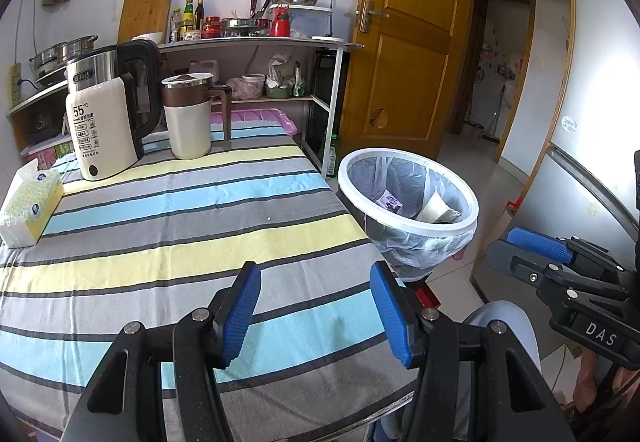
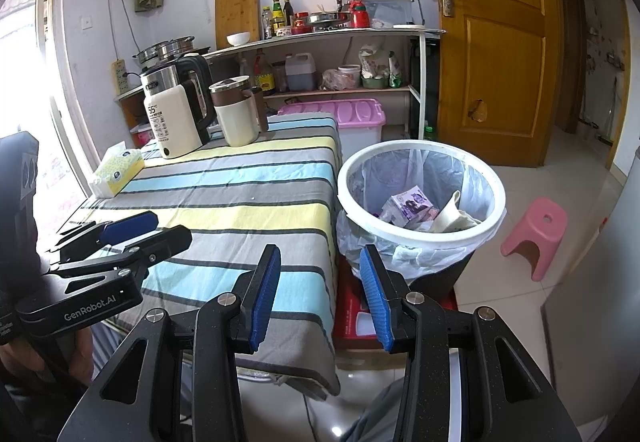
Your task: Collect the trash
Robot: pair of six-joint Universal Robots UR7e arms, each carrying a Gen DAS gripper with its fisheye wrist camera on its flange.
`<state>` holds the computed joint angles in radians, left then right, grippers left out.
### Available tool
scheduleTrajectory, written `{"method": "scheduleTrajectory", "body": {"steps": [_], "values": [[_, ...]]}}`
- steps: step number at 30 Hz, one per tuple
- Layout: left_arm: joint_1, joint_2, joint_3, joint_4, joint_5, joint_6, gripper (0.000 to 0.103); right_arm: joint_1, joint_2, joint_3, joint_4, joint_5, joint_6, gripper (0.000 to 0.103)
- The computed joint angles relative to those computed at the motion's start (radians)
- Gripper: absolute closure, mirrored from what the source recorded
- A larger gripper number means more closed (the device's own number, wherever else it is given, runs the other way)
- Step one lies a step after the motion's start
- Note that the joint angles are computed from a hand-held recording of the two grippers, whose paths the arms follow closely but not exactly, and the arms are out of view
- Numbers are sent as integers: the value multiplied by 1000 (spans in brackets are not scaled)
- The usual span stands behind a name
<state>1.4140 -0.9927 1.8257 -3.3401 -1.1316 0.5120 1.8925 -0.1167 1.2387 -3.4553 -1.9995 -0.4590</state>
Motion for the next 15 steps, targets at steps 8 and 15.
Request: {"method": "scheduleTrajectory", "body": {"steps": [8,15], "values": [[0,-1,-1,-2,4,7,46,0,0,0,-2,1,-1,60],[-2,2,-2,-4,9,8,46,1,-3,5,-3,0,0,60]]}}
